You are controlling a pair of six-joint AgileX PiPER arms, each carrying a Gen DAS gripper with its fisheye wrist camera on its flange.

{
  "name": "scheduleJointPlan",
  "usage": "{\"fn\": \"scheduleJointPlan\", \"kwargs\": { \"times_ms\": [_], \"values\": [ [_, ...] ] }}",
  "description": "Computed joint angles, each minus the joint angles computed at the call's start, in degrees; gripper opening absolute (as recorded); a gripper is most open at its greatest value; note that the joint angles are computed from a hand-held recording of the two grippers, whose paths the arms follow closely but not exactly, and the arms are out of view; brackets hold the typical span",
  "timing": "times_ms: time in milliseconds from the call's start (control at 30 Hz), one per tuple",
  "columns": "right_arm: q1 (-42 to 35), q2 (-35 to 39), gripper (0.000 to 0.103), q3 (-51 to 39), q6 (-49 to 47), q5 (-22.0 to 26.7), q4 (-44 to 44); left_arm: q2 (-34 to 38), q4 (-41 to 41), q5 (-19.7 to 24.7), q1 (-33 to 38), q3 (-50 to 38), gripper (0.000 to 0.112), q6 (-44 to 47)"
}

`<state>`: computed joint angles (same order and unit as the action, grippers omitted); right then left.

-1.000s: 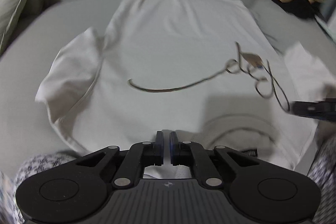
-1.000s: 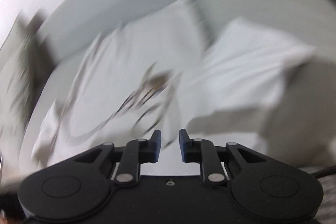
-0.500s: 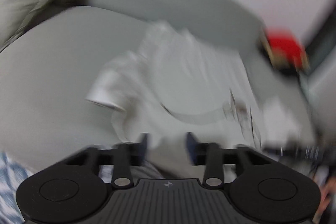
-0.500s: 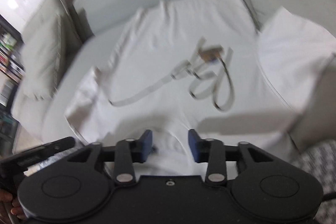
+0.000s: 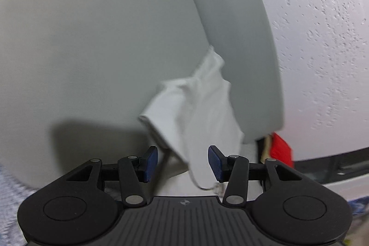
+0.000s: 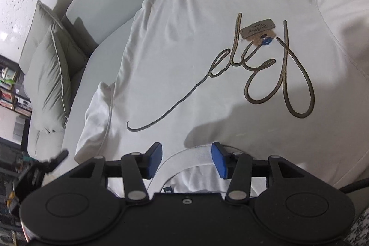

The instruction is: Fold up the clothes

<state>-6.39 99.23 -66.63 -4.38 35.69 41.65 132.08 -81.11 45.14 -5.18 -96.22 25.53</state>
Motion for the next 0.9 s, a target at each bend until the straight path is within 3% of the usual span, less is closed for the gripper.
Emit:
{"fn": "scheduleJointPlan", "kwargs": {
  "times_ms": [200,267,333,400,500,567,600,667,700,767,833,900],
  "values": [
    [-0.21,-0.47,0.048,0.13,0.44,0.65,-0.77,11.17,-0.22,2.78,0.05,-15.48,0.040,-10.15],
    [-0.36,-0.44,0.048,0.19,-0.06,0.71,-0.45,12.12,1.02,0.67,-0.33,-17.33,0.025,-14.36],
    [-0.47,-0.44,0.048,0.43,-0.74,0.58,0.06,10.38,4.65,-3.57,-1.29,-16.64,0.000,-14.99],
    [-0.51,-0.48,0.048,0.59,-1.29,0.51,0.43,6.41,4.79,-9.71,-2.68,-12.22,0.000,-8.06],
    [-0.71,-0.58,0.048,0.89,-2.50,0.54,1.10,-4.27,5.87,-22.23,-6.70,-2.07,0.000,9.13],
    [-0.95,-0.65,0.048,1.11,-3.39,0.60,1.66,-11.35,9.51,-32.19,-10.70,5.16,0.000,19.20],
    [-1.06,-0.67,0.048,1.18,-3.66,0.65,1.90,-13.68,13.26,-34.84,-11.88,7.42,0.000,21.25],
    [-1.23,-0.67,0.048,1.22,-3.80,0.77,2.28,-13.48,19.30,-33.43,-10.88,9.63,0.005,18.48],
    [-1.31,-0.66,0.048,1.25,-3.87,0.83,2.48,-13.22,25.03,-32.04,-10.35,10.03,0.013,13.84],
    [-1.48,-0.66,0.048,1.31,-4.02,0.95,2.87,-12.39,30.68,-26.48,-7.91,9.99,0.018,4.31],
    [-1.65,-0.65,0.048,1.36,-4.16,1.08,3.26,-11.43,27.17,-20.48,-4.40,10.43,0.024,1.02],
    [-1.68,-0.70,0.049,1.44,-4.32,1.10,3.44,-12.96,16.25,-17.81,-1.67,14.14,0.038,5.64]
  ]
}}
